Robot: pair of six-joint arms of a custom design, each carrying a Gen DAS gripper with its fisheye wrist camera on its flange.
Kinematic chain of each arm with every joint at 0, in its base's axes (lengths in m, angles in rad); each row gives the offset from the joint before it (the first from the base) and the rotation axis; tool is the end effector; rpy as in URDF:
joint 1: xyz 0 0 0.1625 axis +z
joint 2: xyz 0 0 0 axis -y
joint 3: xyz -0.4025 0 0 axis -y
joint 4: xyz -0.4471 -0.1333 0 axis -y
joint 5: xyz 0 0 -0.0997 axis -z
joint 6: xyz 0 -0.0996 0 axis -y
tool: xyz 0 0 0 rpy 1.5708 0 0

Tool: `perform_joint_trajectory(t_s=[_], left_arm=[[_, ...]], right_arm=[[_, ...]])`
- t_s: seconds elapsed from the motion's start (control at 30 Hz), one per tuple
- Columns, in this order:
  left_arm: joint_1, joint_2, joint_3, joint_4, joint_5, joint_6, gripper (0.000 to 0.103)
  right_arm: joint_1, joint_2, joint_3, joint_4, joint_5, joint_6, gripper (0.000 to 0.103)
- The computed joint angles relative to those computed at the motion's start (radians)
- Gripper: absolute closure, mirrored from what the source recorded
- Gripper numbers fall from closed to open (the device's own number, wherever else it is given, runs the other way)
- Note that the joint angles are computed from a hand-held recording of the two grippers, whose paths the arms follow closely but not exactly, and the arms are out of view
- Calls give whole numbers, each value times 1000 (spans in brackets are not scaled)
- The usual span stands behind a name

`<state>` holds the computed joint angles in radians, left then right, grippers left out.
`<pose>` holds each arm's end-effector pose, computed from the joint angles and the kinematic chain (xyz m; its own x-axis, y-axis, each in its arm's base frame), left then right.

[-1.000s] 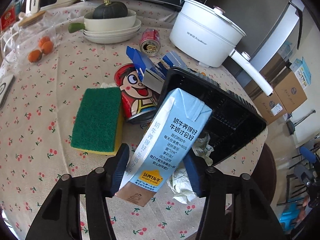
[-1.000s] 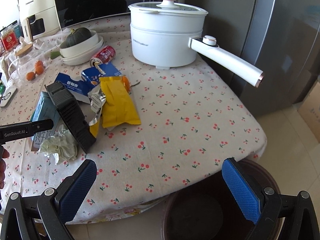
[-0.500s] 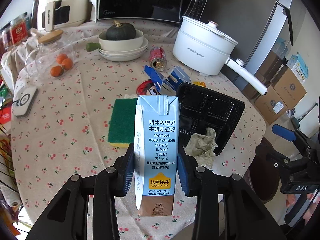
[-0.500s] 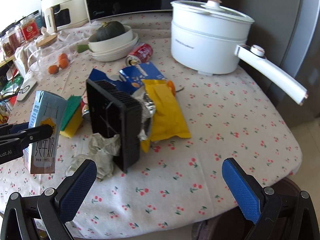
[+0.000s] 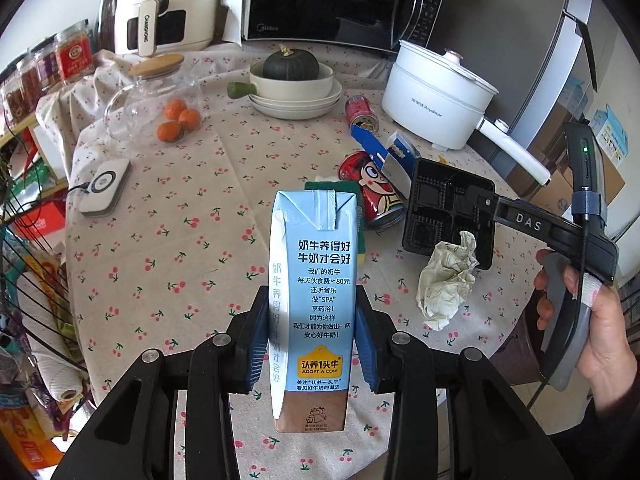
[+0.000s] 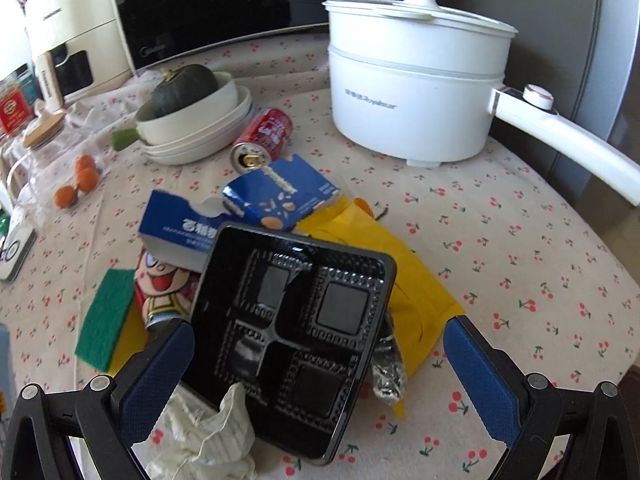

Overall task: Collect trash
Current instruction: 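Lift the milk carton with the left gripper while the right lifts the black tray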

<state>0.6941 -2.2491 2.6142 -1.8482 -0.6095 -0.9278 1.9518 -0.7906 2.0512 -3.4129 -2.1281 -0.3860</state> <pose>-0.0619 -0.3312 0.2507 -0.7992 -0.2186 -0.5598 0.2102 0.7710 -0.6012 0.2791 -0.4800 0.0070 -0.7130 -0.3346 0.6162 -0.6251 0.7014 -0.3425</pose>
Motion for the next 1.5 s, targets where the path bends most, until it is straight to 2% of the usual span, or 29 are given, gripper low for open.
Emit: perform_joint_trajectory(t_s=[0.13,0.27,0.37,0.4,0.43,0.6,0.77,0.93,1.13,1.3,1.5], left_arm=[[22,12,-2,-32,-2,25,63],[42,31,-6,-55,2,37,63],[54,32,-6,-62,3,40,63],[56,32,-6,-61,6,39,63],[57,32,-5,-60,8,36,63],[50,31,-4,-54,12,30,63],[24,32,-3,-44,22,20,62],[-3,53,-3,-55,28,8,62],[-32,123,-11,-122,20,35,63],[-45,230,-24,-251,-8,87,63],[-67,405,-49,-448,-62,157,62]], right_arm=[[-14,38,-44,3,-14,42,7],[-15,101,-90,-53,-66,1,11],[-21,135,-115,-65,-99,-25,24],[-24,140,-118,-60,-101,-30,35],[-24,146,-121,-65,-109,-37,37],[-12,128,-93,-146,-83,-67,40],[17,88,-54,-257,-42,-137,40],[29,19,-7,-309,0,-157,40],[16,-95,67,-293,17,-177,40],[-31,-250,162,-191,26,-143,40],[-106,-439,271,-144,10,-185,40]])
